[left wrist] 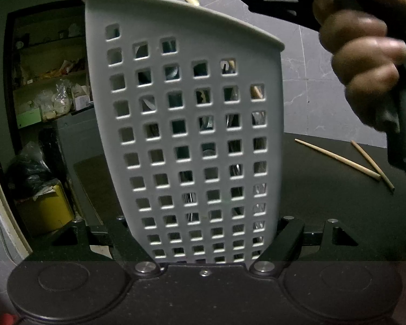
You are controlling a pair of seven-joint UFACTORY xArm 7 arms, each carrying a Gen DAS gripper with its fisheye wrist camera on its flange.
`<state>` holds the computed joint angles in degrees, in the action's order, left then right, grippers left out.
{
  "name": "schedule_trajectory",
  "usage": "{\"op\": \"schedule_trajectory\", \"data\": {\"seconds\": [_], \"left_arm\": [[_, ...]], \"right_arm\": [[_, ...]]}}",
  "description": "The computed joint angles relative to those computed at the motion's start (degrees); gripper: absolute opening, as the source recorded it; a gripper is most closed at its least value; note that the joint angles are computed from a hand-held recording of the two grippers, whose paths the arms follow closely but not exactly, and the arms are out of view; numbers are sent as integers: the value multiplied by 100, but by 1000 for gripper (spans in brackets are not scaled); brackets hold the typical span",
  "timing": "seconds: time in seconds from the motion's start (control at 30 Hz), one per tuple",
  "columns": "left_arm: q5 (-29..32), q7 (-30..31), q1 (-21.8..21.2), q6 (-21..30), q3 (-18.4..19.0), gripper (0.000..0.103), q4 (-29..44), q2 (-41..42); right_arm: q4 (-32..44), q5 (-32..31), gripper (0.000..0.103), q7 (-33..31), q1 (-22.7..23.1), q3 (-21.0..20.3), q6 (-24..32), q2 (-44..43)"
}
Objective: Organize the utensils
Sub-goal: 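Raise the chopsticks over the basket rim and open the right gripper, then move the right gripper down to the remaining two wooden chopsticks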
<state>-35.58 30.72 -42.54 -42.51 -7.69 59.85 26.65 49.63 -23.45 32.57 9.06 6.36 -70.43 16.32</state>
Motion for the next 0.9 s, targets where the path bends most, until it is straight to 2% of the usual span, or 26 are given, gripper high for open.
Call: {"op": "schedule_trajectory", "data": {"seconds": [0.23,0.67,0.7,0.8,0.9], "left_arm": [[0,-3,-2,12,4,78,8,1],[-4,3,-4,12,3,78,2,-7],[4,1,1,16,5,78,7,-3],[-2,8,-2,16,8,78,3,-3],[-13,18,-7,16,11,79,6,-2]], "right_arm": [[-259,-41,15,-149,-1,-18,42,-108],[-1140,41,16,-1431,174,-20,322,-708],[-1216,23,18,-1497,177,-19,361,-769],[-1438,-10,44,-1587,170,-21,423,-941],[-1654,-28,60,-1615,154,-33,390,-1098]]}}
